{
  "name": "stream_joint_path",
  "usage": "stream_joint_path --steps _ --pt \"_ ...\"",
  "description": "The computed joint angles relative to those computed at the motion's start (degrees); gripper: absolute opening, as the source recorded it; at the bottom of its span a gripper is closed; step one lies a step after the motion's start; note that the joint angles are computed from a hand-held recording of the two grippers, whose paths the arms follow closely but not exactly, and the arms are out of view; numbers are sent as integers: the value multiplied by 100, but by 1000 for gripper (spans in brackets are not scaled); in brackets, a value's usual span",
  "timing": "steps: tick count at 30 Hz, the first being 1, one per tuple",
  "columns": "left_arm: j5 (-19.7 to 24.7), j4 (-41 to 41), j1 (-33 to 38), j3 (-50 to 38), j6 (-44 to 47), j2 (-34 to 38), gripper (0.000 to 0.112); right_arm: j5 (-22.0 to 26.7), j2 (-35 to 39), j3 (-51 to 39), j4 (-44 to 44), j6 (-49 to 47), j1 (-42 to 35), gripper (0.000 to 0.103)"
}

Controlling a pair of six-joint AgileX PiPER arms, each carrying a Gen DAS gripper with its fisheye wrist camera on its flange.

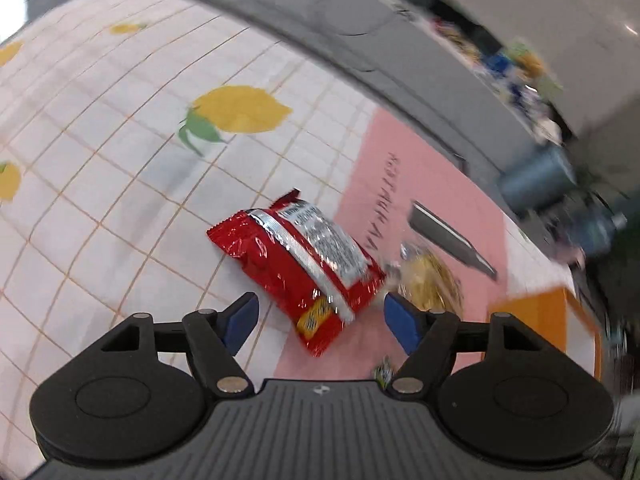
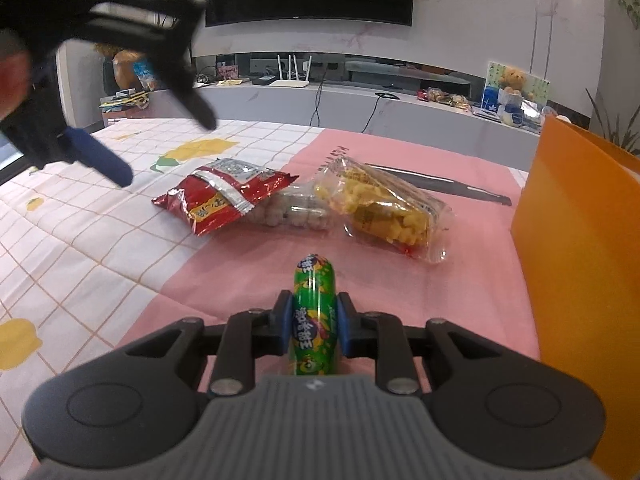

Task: Organize snacks
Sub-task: 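Grasp the red chip bag with left tool while right tool carries the candy tube toward the box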

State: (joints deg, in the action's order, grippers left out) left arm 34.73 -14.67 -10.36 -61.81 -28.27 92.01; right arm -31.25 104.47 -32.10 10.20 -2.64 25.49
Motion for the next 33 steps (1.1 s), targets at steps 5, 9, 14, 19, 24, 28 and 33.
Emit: stream_joint_path --steps 5,9,14,19,24,28,33 --pt "1188 -64 211 -1355 -1115 1116 84 7 37 -40 -488 440 -169 21" --pt "1830 475 39 -2232 -1706 1784 84 -15 74 -70 -1006 911 -356 21" --pt "2324 914 -75 -3107 -1897 2397 85 -111 147 -129 -1957 1853 -695 21" --pt "2805 1233 -163 -3815 -1985 2889 93 -240 244 -198 -2594 2541 -936 21" --pt "3058 1495 -278 -4165 -1836 3180 103 -306 323 -250 -2779 2748 -1002 21" --pt "3418 1509 -249 -4473 -1496 3417 99 -315 302 -221 -2772 2727 -1003 21" --pt "2765 1425 -214 -3385 -1127 2741 80 -248 294 -239 -2512 2491 -885 21"
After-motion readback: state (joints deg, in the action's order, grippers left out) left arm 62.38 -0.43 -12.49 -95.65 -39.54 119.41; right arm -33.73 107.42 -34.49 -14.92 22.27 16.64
